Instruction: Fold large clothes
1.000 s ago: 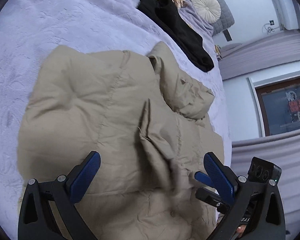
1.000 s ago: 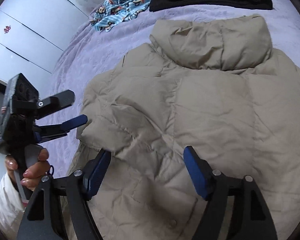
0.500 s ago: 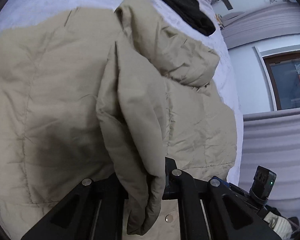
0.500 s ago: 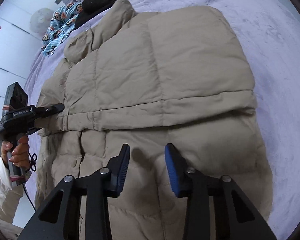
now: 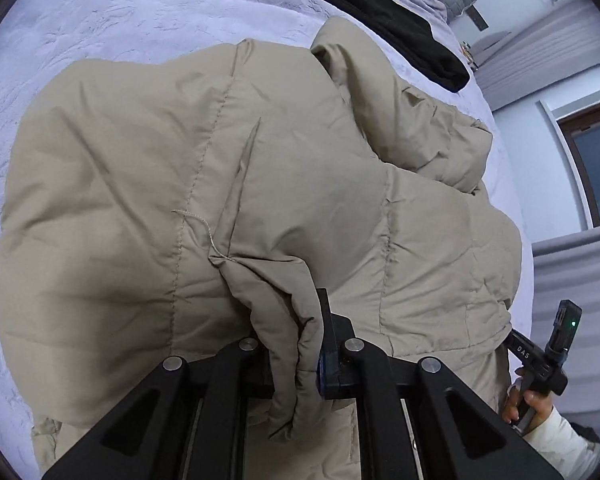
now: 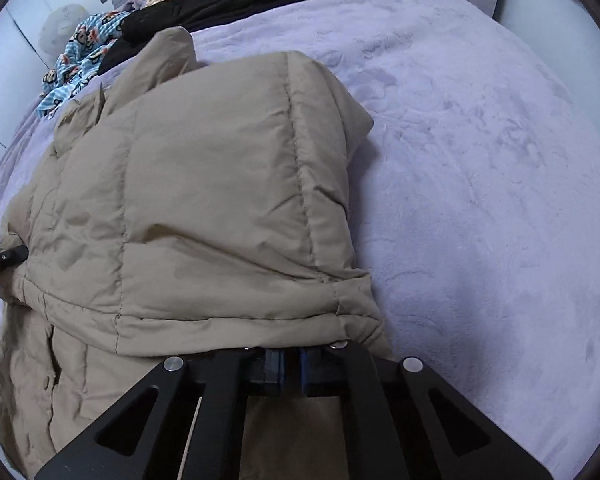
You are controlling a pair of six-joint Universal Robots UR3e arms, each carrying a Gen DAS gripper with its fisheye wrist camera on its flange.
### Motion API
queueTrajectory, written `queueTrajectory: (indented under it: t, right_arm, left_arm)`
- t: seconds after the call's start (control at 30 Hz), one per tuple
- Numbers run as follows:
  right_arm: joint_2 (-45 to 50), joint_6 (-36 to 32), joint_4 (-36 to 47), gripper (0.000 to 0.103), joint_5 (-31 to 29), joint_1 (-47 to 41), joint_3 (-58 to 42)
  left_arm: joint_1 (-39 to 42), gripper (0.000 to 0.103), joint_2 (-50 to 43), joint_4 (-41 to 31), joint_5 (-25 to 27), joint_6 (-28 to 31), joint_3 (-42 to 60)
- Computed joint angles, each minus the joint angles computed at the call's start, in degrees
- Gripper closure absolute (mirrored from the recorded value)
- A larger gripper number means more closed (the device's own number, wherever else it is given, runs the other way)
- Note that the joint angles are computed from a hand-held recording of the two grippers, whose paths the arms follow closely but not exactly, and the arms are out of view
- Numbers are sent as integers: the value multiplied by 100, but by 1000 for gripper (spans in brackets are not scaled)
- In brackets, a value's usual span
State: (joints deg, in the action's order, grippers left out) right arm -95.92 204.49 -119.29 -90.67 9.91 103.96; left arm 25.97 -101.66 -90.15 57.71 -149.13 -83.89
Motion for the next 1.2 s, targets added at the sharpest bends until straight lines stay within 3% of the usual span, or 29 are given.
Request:
queueTrajectory:
  t: [0.13,0.27,0.4,0.5,0.57,0.63,0.73,0.83,0.93,1.1,1.2]
  right_arm:
    - [-42,109,9,101,36,-30,16]
    - [-263,251,751,95,320,-76,-315]
    - [-834,312,1348,93,473,348,-603]
    - [-953,394,1374,93,192,530,-771]
    - [-926,463,1150,93,88,261,-795]
    - [-896,489,778,93,465,-253,-687]
    - [-191,400,217,93,634,-405,-1041]
    - [671,179,-15,93,440,-268,-1554]
    - [1110,48,-195,93,211,-323,-1526]
    - [1010,188,-993,98,421,-792,-587]
    - [880,289,-738,98,170,-759,-625]
  left_arm:
    - [130,87,321,90,402,2,29]
    - [243,87,630,525,978,-35,63]
    - [667,87,676,213,659,235,416]
    - [535,87,601,-119,333,363,705]
    - [157,87,552,-15,335,276,767]
    - [-236,87,525,441,568,148,604]
    - [-748,87,200,1301,1118,-393,312]
    - [-802,87,-117,1861,1121,-652,20]
    - [-829,87,-177,2108,1041,-680,-148]
    - [-892,87,-176,2242,1070,-554,-244]
    - [-859,87,-46,2075,1177,-543,-168]
